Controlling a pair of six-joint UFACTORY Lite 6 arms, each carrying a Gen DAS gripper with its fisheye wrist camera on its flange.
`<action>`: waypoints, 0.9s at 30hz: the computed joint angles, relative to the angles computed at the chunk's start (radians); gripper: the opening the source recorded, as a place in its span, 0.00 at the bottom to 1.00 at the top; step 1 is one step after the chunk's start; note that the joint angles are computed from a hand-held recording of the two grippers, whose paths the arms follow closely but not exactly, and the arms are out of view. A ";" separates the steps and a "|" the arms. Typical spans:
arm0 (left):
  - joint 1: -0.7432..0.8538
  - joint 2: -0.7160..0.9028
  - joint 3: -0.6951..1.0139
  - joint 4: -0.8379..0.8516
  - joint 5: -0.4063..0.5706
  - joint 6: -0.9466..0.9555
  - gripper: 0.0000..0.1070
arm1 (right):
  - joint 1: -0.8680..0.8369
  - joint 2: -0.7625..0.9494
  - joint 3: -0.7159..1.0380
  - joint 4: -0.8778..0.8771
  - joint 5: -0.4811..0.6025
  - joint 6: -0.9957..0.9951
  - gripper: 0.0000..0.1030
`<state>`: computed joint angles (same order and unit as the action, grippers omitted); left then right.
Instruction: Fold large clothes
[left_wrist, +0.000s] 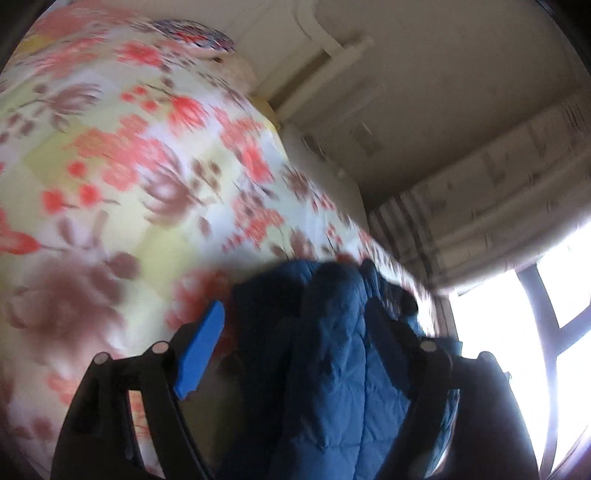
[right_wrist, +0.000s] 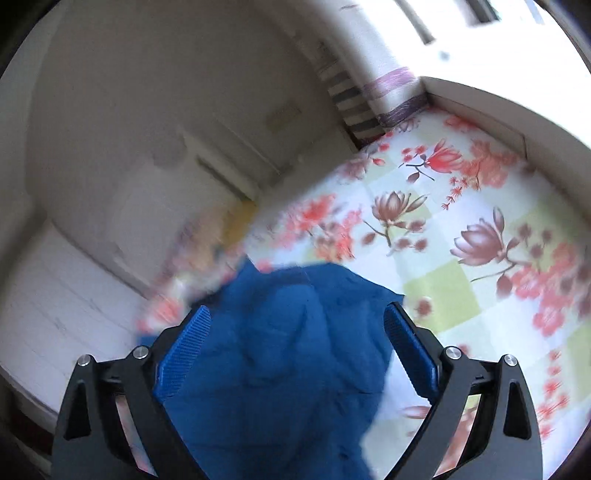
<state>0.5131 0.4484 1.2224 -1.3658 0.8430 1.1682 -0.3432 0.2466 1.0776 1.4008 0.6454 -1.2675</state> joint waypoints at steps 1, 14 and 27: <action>-0.024 0.009 0.008 0.010 -0.005 0.004 0.77 | 0.037 0.003 0.008 -0.042 -0.055 0.002 0.90; -0.289 0.159 0.255 0.343 -0.199 -0.152 0.80 | 0.265 0.172 0.232 -0.548 -0.189 0.319 0.89; -0.231 0.140 0.155 0.059 -0.131 0.139 0.13 | 0.175 0.073 0.048 -0.135 -0.190 -0.071 0.24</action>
